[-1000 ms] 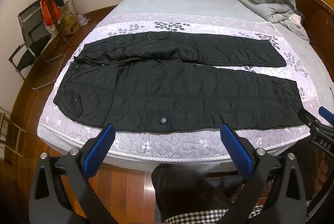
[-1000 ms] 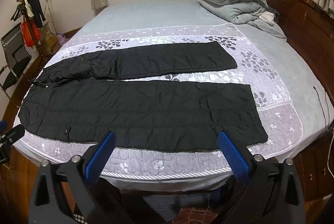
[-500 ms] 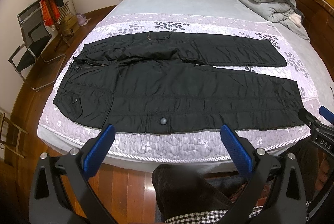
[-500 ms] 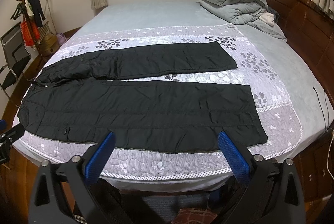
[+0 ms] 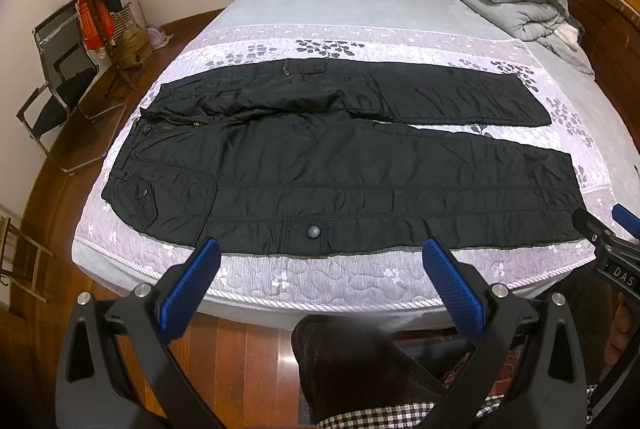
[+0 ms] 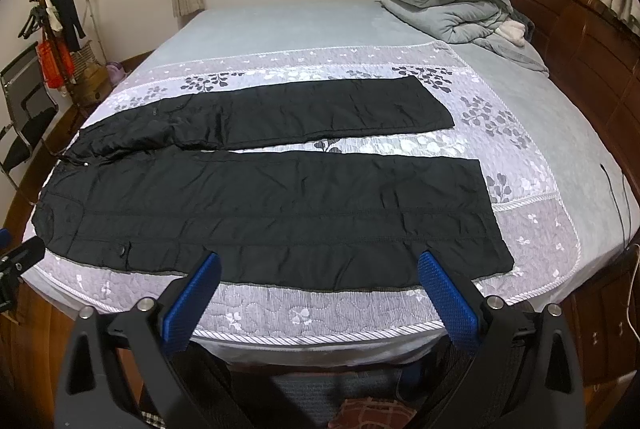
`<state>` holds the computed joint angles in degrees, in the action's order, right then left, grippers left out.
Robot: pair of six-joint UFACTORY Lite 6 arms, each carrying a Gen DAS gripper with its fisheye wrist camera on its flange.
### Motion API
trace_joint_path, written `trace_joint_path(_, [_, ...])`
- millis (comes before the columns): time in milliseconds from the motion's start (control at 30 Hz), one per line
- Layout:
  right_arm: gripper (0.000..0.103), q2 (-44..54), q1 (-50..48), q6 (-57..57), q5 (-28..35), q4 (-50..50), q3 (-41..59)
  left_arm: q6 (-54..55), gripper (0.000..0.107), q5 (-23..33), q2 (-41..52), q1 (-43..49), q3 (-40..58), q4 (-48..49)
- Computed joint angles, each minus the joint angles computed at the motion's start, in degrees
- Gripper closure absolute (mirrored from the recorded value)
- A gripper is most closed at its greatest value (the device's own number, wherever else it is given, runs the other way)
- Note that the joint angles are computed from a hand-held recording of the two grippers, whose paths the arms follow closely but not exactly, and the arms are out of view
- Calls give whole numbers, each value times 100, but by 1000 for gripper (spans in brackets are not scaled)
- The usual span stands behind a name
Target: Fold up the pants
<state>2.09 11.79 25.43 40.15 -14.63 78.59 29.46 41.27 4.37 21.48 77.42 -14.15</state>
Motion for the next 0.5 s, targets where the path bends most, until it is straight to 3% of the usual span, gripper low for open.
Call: trace_joint_path(500, [4, 7, -79, -67, -71, 77, -78, -117, 7, -50, -59, -118, -71, 128])
